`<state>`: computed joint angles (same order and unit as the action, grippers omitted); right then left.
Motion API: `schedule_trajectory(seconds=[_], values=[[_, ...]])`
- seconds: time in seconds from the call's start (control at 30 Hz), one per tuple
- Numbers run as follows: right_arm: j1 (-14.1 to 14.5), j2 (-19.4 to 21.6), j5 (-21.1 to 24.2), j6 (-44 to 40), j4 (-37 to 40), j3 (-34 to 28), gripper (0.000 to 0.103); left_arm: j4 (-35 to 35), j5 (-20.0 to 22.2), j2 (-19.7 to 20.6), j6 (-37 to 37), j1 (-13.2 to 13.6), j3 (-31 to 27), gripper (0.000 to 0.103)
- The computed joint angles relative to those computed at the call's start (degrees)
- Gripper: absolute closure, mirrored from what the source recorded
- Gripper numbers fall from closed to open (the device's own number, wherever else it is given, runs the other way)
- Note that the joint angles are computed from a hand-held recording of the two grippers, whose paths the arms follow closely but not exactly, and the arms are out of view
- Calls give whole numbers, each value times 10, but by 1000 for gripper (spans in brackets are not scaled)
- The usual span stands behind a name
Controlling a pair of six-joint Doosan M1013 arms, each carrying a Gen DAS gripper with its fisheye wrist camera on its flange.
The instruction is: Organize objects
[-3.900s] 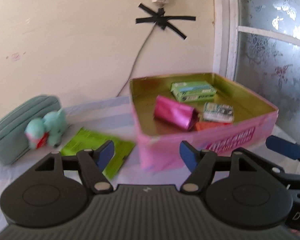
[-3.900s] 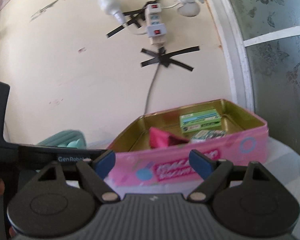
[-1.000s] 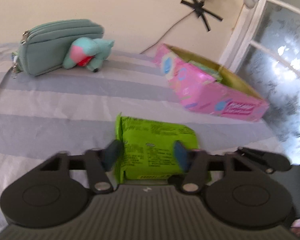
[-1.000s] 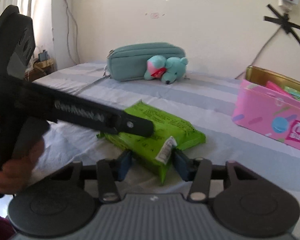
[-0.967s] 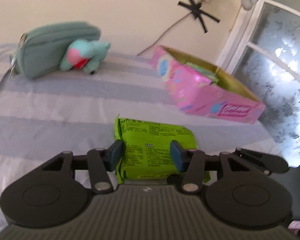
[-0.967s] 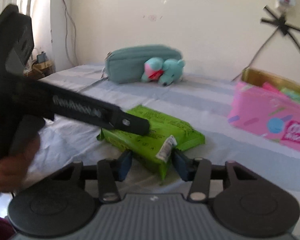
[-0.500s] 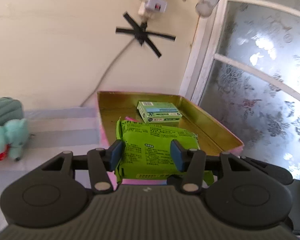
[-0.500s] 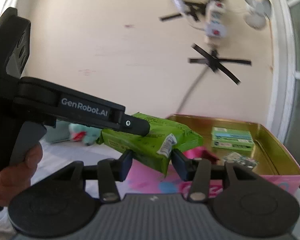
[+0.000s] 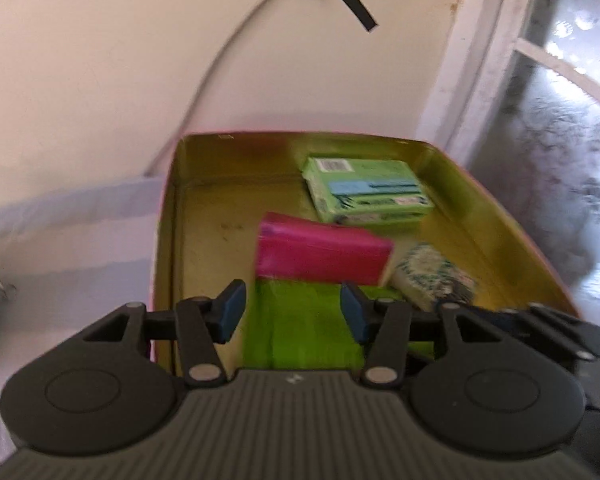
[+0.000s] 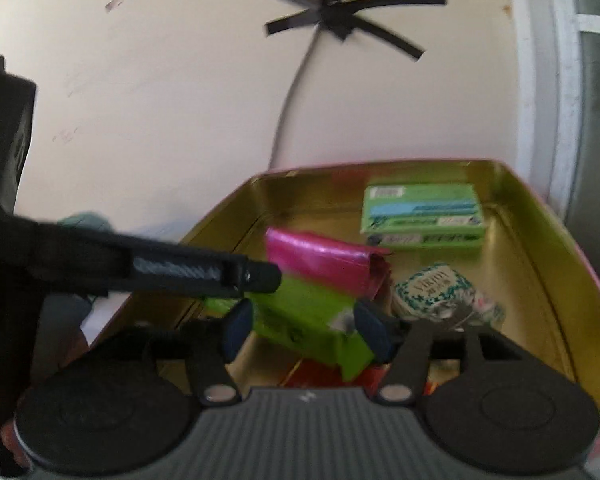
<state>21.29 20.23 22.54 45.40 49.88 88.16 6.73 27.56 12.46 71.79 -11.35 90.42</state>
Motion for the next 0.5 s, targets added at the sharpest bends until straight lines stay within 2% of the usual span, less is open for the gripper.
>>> schedule_trajectory(seconds=[0.1,0.23,0.4,0.5], values=[[-2,-15,-40,-136,153,38,40,37,-27,-12,-24,-5,21,47],[5,-37,-82,-271,294,79,39,152,-60,-42,-118,-20,60,47],[17,-74,-115,-479,510,129,37,295,-64,-74,-253,-41,96,47],[22,-91,-120,-553,597,151,37,333,-64,-93,-293,-47,117,47]])
